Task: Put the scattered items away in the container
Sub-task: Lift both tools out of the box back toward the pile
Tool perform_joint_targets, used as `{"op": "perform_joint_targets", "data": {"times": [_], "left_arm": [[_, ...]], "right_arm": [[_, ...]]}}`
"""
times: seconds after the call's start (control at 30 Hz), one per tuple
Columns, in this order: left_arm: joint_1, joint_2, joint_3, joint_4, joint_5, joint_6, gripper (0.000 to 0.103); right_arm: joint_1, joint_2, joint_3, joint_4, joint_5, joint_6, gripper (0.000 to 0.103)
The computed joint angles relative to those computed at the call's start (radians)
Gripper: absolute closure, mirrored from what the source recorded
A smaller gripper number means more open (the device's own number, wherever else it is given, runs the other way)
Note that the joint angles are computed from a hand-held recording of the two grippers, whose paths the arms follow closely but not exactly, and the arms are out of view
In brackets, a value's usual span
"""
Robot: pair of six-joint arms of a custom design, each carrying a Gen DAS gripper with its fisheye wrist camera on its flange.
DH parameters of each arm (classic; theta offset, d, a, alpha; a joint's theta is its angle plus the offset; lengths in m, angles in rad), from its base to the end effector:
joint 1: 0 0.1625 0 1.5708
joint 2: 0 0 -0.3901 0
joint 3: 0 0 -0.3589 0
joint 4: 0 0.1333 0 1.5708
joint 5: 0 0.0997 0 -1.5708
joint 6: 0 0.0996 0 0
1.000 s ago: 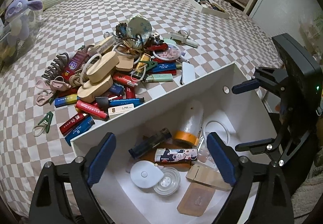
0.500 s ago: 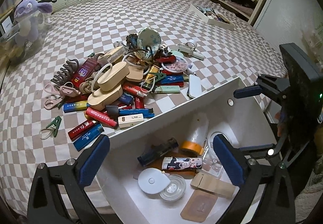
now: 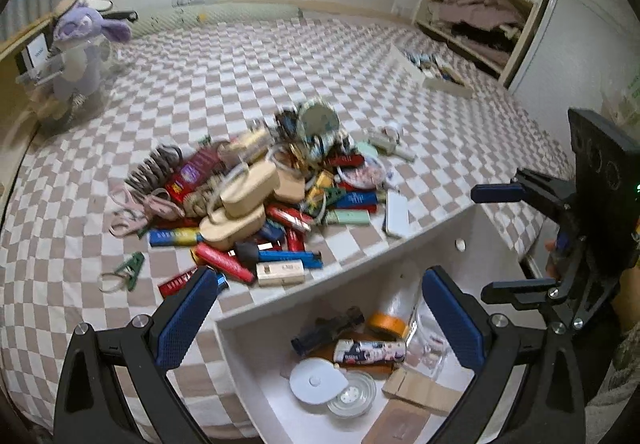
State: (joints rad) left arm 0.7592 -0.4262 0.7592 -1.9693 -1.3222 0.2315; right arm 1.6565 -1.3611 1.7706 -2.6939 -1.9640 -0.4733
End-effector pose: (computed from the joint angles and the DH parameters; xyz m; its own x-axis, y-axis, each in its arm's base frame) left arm -0.4718 -0.6653 0.1166 -0.4947 0.8311 -0.2540 0.8603 0.5098 -0.0074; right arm 0.1415 -0.5359 0.3969 -0.8087 -0.1913 0.5562 -0.4869 0.7483 -0.4506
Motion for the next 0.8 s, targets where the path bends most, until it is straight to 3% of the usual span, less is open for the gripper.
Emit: {"op": "perform_joint_targets", "data": {"times": [0.27, 0.6, 0.8], "left_arm": [[0.007, 0.013, -0.048, -0.062, 0.013, -0.014, 0.0], [0.023, 0.047, -0.129, -0.086, 0.055, -0.03, 0.0], [0.034, 0.065, -0.144, -0.15, 0.131, 0.005, 0.0]], "right_arm": [[-0.009, -0.001, -0.004, -0.136, 0.031, 0.01, 0.0], [-0.04, -0.01, -0.039, -0.206, -0.02, 0.04, 0.0], [-0.074, -0.031, -0.031, -0.244, -0.069, 0.038, 0.0]]}}
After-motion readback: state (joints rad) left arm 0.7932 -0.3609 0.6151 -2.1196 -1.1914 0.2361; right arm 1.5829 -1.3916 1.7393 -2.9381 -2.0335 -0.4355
